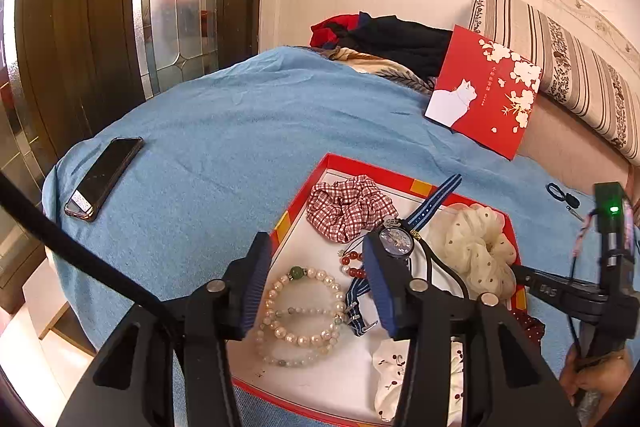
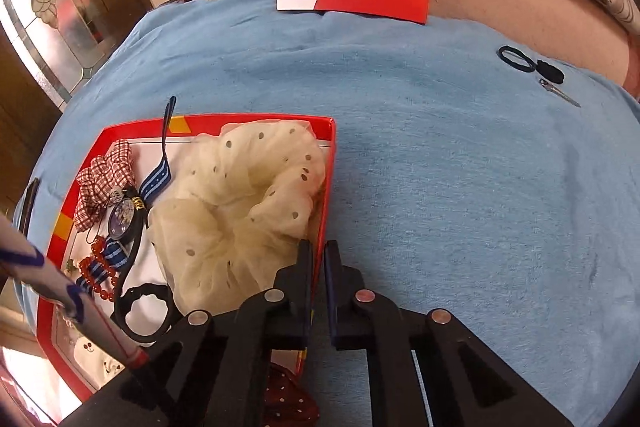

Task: Organize jewelry

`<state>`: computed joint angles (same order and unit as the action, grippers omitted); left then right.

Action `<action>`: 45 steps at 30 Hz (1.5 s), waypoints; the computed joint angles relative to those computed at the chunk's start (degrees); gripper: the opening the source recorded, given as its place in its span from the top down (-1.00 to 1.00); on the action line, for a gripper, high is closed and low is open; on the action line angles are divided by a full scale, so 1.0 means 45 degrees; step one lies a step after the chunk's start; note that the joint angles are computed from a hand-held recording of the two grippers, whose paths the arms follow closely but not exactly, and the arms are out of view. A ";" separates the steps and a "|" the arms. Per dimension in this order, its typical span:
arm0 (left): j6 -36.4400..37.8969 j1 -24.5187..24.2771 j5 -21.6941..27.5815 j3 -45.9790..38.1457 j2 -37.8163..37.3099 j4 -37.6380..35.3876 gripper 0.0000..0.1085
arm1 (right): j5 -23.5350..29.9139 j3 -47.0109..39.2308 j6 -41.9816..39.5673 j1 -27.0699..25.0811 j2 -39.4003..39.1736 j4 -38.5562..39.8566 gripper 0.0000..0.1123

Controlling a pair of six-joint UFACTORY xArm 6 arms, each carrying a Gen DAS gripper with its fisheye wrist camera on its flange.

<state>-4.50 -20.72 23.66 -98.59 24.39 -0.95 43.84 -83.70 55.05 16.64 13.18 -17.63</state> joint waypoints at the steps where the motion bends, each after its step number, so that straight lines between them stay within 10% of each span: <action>1: -0.0042 0.0001 0.0001 -0.0017 0.0009 0.0028 0.12 | -0.0274 0.0300 0.0075 0.0003 -0.0291 -0.0106 0.88; 6: -0.0627 0.0021 -0.0074 0.0049 -0.0030 0.0519 0.05 | -0.0697 0.1308 0.0432 0.0676 -0.1719 -0.1592 0.87; 20: -0.5480 0.0390 -0.2139 0.1505 -0.1044 0.5950 -0.54 | -0.1955 0.2237 -0.2187 0.1673 -0.1675 0.2448 0.77; 30: -1.1874 0.0425 -0.2864 0.3021 -0.2942 1.2768 -0.89 | -0.1452 0.4182 0.1396 0.2058 -0.4759 -0.1429 0.36; 45: -0.4447 -0.1858 -0.2049 0.7330 -0.6787 0.5132 -0.89 | 0.1764 0.6912 0.3579 0.3225 -0.8903 -0.4168 0.15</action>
<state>-24.52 -29.08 14.44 -65.61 -6.16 22.15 51.78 -52.59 71.16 31.16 -26.88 -36.38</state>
